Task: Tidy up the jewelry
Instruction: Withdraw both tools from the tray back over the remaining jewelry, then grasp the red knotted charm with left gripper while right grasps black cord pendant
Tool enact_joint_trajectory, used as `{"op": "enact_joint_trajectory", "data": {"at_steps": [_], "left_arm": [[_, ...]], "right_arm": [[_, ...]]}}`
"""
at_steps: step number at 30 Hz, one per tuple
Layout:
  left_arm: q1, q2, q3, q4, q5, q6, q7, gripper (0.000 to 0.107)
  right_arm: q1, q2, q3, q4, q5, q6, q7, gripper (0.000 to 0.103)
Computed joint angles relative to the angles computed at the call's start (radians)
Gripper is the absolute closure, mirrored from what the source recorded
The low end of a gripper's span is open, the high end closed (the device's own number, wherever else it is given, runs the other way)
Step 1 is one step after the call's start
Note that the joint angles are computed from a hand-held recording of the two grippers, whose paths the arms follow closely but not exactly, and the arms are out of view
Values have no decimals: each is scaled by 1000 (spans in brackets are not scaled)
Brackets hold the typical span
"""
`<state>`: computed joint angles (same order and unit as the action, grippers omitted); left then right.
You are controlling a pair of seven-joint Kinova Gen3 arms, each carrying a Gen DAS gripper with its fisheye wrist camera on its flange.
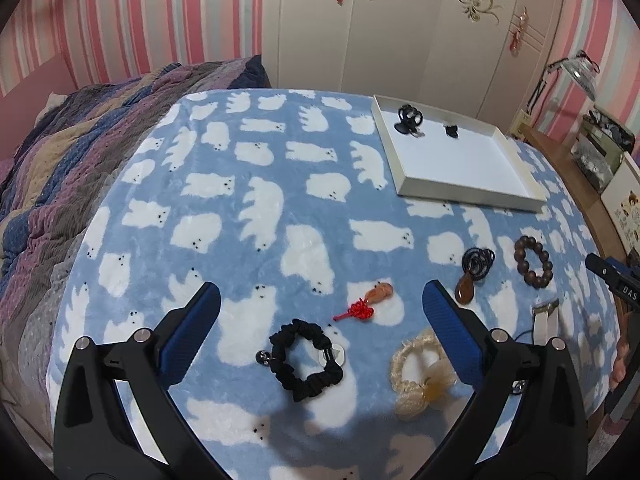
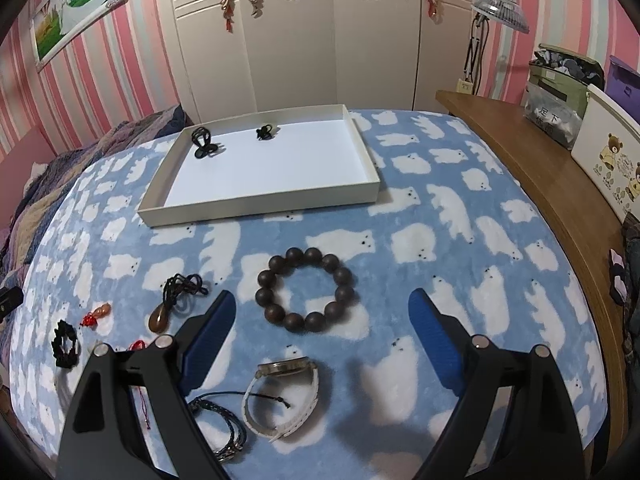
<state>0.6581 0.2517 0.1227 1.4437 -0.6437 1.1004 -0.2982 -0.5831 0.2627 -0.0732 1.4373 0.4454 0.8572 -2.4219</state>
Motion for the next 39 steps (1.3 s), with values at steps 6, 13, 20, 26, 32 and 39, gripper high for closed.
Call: {"op": "enact_joint_trajectory", "data": {"at_steps": [6,13,20,26,32,39], "left_arm": [[2,17,1,-2,9,-3,-27,8],[-10,32,-6,17,30,-44,-68,8],[-39,48,-14,39,94,-104,-122,9],[-56,62,-19,55,142,-158,-171,15],[-69,85,-22,45,192,-193,-238,21],[-83,138,-34,-10,259,-185,-322,41]], "right_arm": [[-26,21,-9,-29,5,21,13,15],[-54,76,-3,-86,-12,51,34,15],[-86,147,4,-175,-43,90,78,15],[-111,205,8,-251,-76,112,137,15],[-127,254,22,-312,-103,134,181,15],[-126,306,36,-380,-134,159,230,16]]}}
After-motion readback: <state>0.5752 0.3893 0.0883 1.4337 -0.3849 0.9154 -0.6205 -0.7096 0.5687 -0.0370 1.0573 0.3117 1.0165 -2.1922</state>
